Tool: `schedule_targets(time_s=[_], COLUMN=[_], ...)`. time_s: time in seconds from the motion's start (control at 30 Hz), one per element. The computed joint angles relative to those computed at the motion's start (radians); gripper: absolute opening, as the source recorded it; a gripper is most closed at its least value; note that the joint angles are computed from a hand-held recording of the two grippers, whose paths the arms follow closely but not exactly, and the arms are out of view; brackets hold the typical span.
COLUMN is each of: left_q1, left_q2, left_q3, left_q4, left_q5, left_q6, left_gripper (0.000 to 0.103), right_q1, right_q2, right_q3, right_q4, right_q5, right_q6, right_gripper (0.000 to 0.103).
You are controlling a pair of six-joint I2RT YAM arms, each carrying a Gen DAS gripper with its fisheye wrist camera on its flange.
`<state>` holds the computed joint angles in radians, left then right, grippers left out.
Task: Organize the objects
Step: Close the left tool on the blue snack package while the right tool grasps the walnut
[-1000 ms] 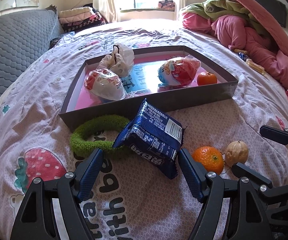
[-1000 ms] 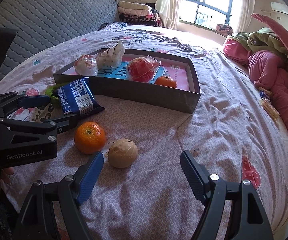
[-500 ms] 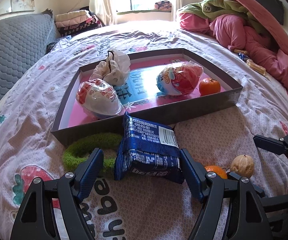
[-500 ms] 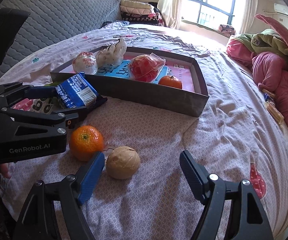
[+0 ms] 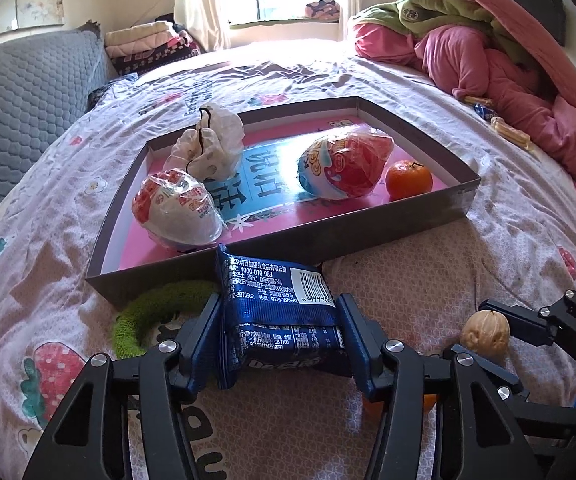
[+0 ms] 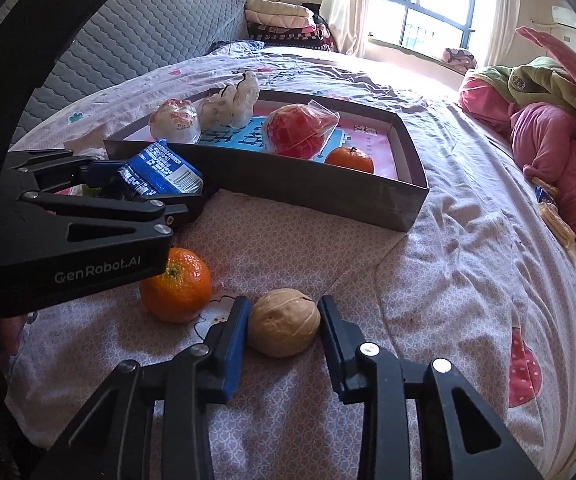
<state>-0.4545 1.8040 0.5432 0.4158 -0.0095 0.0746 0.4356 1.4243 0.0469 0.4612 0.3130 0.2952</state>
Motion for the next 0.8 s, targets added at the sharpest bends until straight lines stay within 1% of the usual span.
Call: schedule_targets(time_s=[0.27, 0.47, 0.57, 0.7, 0.8], left_q1=[0.028, 0.067, 0.080, 0.119, 0.130], left_q2=[-0.056, -0.126, -0.161, -0.204, -0.237], left_q3=[-0.025, -0.043, -0.050, -0.040, -0.037], left_q4=[-0.012, -0.036, -0.049, -0.098, -0.123], left_q5=[0.042, 0.098, 0.096, 0.142, 0.142], left_q6=[-0.014, -0.019, -0.015, -0.019, -0.017], left_gripper=[0.055, 0.055, 0.055, 0.055, 0.055], right_q1=[-0.013, -0.012, -0.018, -0.025, -0.025], right_q2=[-0.060, -0.121, -0.146, -0.200, -0.262], right_q3=[-0.014, -0.021, -0.022, -0.017, -0.009], right_q4=[-0.027, -0.069, -0.089, -0.138, -0.198], right_q5=[-0.019, -0.016, -0.019, -0.020, -0.018], right_q6=[0.010, 0.018, 0.016, 0.010, 0.006], right_gripper=[0.034, 0.034, 0.034, 0.035, 0.035])
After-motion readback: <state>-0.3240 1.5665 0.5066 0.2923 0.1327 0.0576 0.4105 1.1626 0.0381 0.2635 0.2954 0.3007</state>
